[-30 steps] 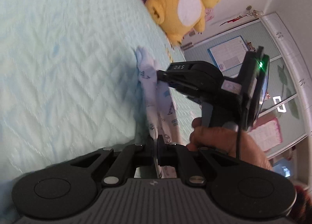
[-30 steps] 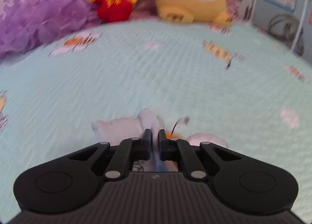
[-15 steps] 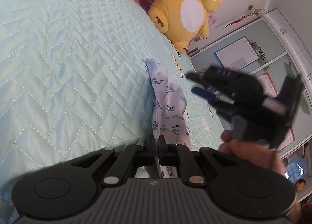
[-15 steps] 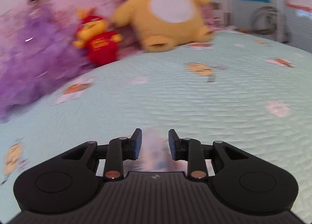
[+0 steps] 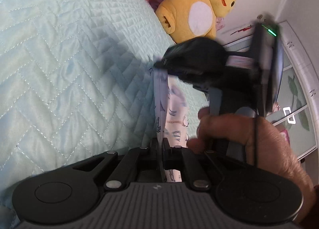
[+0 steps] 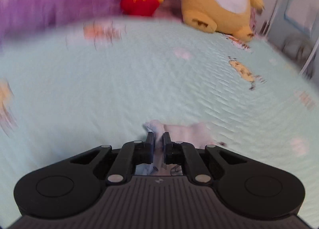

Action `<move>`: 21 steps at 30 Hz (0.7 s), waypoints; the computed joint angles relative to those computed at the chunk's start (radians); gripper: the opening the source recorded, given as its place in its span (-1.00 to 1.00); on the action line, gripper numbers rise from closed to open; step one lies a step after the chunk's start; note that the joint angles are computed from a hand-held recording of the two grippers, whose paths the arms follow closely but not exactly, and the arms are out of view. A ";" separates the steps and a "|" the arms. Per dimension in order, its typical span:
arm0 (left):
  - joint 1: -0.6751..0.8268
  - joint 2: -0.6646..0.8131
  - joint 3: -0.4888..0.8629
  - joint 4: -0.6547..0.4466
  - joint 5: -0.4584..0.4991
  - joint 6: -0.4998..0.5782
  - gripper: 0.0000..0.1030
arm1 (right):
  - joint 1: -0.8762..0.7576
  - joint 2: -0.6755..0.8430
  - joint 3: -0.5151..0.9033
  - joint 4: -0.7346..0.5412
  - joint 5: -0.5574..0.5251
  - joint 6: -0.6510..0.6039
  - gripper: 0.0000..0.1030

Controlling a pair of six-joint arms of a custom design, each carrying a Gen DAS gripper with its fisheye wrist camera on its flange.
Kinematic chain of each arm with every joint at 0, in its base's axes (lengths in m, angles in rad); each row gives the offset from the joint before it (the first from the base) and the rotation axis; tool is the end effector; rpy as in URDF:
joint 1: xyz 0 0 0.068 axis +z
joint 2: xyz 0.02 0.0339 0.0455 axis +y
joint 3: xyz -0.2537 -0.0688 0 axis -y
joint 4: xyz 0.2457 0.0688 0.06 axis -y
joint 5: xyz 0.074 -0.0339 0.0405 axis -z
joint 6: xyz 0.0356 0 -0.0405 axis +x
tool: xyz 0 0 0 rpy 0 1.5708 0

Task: Fold clothes

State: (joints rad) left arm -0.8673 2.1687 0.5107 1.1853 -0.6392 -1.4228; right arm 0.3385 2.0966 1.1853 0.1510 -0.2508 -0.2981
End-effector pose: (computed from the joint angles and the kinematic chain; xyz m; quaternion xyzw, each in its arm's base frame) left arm 0.2054 -0.2093 0.0265 -0.3797 0.7338 -0.3405 0.4487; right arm 0.3969 0.1491 0.1008 -0.3322 0.8506 0.1228 0.3887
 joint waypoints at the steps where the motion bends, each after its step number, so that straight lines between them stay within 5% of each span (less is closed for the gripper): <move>1: -0.002 -0.008 0.003 -0.020 -0.003 0.003 -0.85 | -0.025 0.005 -0.002 0.021 -0.088 0.038 -0.86; 4: -0.004 -0.019 0.008 -0.047 -0.005 0.006 -0.85 | -0.055 0.043 0.034 -0.026 -0.152 0.070 -0.53; 8: -0.012 -0.062 -0.003 -0.114 -0.031 -0.042 -0.84 | -0.173 -0.092 -0.194 0.204 -0.251 0.115 -0.47; 12: -0.115 -0.217 0.042 -0.534 -0.318 -0.178 -0.81 | -0.473 -0.262 -0.392 0.261 -0.429 0.201 -0.19; 14: -0.174 -0.226 0.018 -0.435 -0.469 -0.102 -0.81 | -0.663 -0.318 -0.437 0.170 -0.538 0.143 -0.18; 17: -0.222 -0.129 0.035 -0.055 -0.483 0.263 -0.69 | -0.939 -0.310 -0.373 -0.103 -0.657 -0.058 -0.17; 19: -0.208 -0.078 0.101 -0.035 -0.314 0.349 -0.27 | -1.075 -0.277 -0.332 -0.238 -0.668 -0.213 -0.17; 21: -0.174 -0.067 0.147 -0.154 -0.190 0.301 -0.25 | -1.186 -0.223 -0.273 -0.378 -0.667 -0.370 -0.17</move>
